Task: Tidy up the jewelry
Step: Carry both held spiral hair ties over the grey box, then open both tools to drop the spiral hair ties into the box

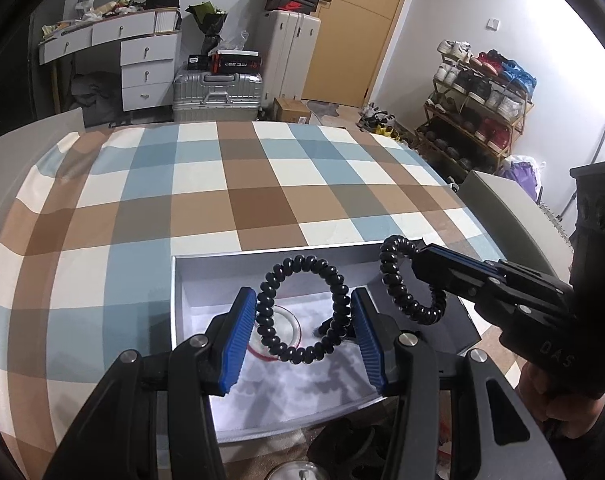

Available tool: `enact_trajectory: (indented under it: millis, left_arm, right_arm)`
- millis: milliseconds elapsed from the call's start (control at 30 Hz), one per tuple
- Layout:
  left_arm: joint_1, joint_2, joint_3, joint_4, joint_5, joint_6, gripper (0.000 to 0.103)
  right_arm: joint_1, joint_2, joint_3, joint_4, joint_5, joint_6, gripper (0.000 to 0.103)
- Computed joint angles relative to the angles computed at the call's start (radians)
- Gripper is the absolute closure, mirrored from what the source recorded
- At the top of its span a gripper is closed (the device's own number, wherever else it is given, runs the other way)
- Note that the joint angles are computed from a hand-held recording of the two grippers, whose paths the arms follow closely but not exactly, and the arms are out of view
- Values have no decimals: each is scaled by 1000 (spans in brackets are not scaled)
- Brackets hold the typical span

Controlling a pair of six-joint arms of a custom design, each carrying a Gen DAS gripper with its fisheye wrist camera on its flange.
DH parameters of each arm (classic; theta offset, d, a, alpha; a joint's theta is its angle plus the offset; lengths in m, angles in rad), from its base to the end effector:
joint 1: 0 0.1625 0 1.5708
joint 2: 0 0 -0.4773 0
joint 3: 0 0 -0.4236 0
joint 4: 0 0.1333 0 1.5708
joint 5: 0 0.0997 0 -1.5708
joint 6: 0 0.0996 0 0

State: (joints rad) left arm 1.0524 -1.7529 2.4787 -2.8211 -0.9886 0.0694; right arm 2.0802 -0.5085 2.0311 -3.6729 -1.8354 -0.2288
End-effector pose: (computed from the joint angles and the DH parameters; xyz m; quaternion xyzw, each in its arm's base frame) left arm -0.0142 -0.4045 0.3287 0.1968 0.9071 -0.3038 0.2149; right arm 0.3732 -0.4483 -0.0541 0.3076 -0.8996 0.2981 0.0856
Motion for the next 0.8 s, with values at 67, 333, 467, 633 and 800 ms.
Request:
enact_trajectory:
  millis: [67, 333, 467, 633, 800]
  left_arm:
    - [1, 1, 1, -11, -8, 7, 60]
    - [-4, 0, 14, -54, 8, 34, 39]
    - [-16, -14, 26, -90, 10, 50, 34]
    - [-33, -31, 33, -88, 29, 49, 34]
    - [-59, -67, 49, -79, 66, 46, 34]
  right_arm:
    - [-1, 2, -3, 3, 1, -3, 94]
    - [-2, 0, 9, -45, 15, 18, 66]
    - [2, -5, 26, -101, 37, 5, 56]
    - [17, -14, 35, -111, 35, 11, 49]
    - [34, -21, 56, -134, 20, 21, 44]
